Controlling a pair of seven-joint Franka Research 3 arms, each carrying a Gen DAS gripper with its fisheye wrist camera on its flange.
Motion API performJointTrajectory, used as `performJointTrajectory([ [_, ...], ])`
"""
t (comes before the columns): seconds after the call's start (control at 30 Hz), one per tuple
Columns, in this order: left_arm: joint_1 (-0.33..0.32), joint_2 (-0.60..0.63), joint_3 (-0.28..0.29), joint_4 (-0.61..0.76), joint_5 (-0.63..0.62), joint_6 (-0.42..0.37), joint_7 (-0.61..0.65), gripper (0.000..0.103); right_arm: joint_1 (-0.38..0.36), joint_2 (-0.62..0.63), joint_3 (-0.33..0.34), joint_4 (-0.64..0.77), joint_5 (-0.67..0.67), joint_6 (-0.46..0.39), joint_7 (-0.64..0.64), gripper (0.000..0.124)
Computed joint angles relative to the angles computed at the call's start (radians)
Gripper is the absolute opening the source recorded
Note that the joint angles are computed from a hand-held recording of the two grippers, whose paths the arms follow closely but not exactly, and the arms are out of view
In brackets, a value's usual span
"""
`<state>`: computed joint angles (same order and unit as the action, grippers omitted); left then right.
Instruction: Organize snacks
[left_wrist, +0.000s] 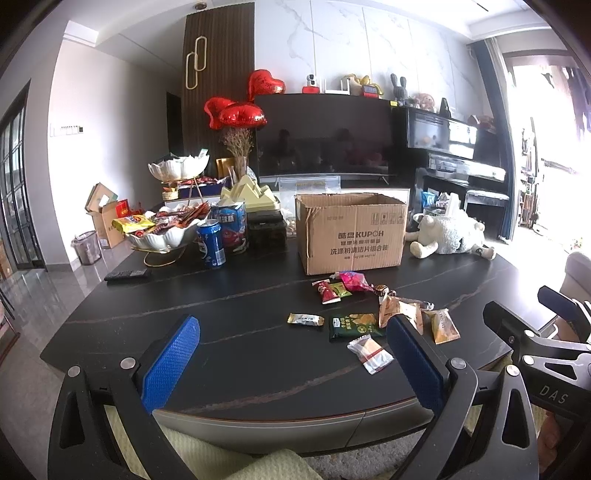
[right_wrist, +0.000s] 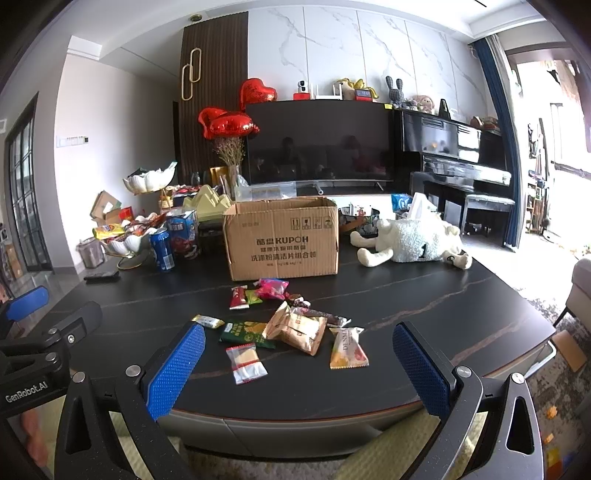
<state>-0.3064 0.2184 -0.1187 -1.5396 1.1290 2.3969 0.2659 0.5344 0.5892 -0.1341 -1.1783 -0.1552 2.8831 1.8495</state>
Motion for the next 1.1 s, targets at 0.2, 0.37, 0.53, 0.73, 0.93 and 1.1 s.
performJointTrajectory([
  [0.2,0.001,-0.003,0.0,-0.007,0.004,0.003,-0.006,0.103,0.001,-0.001,0.0,0.0,0.001,-0.001,0.0,0.103],
  [0.37,0.002,-0.004,0.0,-0.008,0.004,0.003,-0.005,0.103,0.001,-0.002,-0.002,-0.006,0.001,0.007,0.001,0.103],
  [0.53,0.002,-0.004,0.0,-0.009,0.006,0.002,-0.008,0.103,0.001,-0.004,-0.002,-0.009,0.001,0.009,0.001,0.103],
  [0.73,0.001,0.004,-0.005,0.009,-0.019,0.003,0.011,0.103,-0.004,-0.002,0.008,0.01,0.008,-0.016,-0.007,0.103],
  [0.93,0.004,0.038,-0.005,0.046,-0.092,0.022,0.06,0.103,-0.029,0.024,0.042,0.062,0.037,-0.056,-0.045,0.103],
  [1.1,0.003,0.103,-0.001,0.118,-0.204,0.034,0.146,0.103,-0.067,0.061,0.083,0.109,0.09,-0.109,-0.098,0.103],
])
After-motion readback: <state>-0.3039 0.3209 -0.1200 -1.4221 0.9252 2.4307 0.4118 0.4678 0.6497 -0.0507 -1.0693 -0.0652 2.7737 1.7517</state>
